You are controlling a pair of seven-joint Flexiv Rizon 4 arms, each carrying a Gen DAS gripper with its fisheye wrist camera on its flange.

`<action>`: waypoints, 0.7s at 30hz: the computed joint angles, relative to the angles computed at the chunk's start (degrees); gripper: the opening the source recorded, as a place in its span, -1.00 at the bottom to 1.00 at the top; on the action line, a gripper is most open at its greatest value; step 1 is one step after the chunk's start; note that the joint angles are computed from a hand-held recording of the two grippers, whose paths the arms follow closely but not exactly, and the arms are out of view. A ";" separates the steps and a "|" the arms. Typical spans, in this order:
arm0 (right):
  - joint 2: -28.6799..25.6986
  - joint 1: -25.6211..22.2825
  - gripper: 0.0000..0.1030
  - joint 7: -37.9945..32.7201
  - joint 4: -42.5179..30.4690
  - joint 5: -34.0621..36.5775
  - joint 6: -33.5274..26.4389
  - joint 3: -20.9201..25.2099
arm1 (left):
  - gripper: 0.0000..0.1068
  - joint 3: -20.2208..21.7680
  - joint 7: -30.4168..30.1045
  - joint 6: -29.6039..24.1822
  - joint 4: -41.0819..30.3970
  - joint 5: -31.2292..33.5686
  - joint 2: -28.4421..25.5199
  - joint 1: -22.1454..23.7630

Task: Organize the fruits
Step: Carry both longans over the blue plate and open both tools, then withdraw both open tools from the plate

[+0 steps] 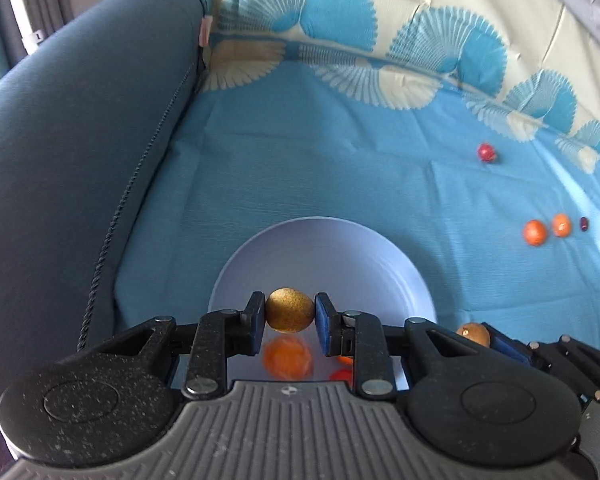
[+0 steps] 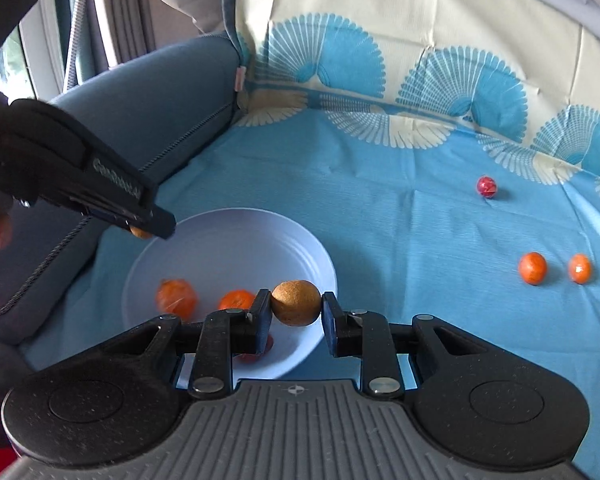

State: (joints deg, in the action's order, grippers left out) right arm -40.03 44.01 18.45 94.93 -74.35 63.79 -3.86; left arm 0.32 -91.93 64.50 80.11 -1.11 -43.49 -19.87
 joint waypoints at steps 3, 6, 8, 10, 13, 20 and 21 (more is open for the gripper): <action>-2.55 -1.07 -0.45 -1.95 -2.35 1.67 1.52 -0.21 | -0.46 0.87 0.03 -2.05 -3.86 0.63 -2.97 -0.48; -4.76 -1.19 -0.45 -3.77 -4.29 3.83 3.08 -1.00 | -0.46 1.24 0.12 -3.64 -6.51 0.97 -5.04 -0.44; -5.87 -0.81 -0.45 -4.92 -5.27 5.27 3.70 -1.71 | -0.46 1.57 0.17 -4.98 -8.17 1.34 -6.22 -0.49; -6.85 -0.46 -0.45 -6.26 -6.16 7.08 4.09 -2.22 | -0.45 1.07 0.95 -5.00 -8.77 1.48 -6.90 -0.06; -8.41 -1.01 -0.22 -10.83 -8.46 13.89 3.17 -0.69 | 0.36 1.93 1.10 -2.61 -8.68 2.74 -7.10 -0.58; -3.66 3.33 0.62 -9.95 -4.31 16.13 1.06 -3.68 | 0.92 5.13 -2.37 2.98 -1.52 6.26 -1.06 -2.37; -2.06 3.72 0.70 -8.95 -2.40 15.23 1.60 -3.59 | 0.92 5.21 -2.80 3.64 0.92 6.54 0.72 -2.31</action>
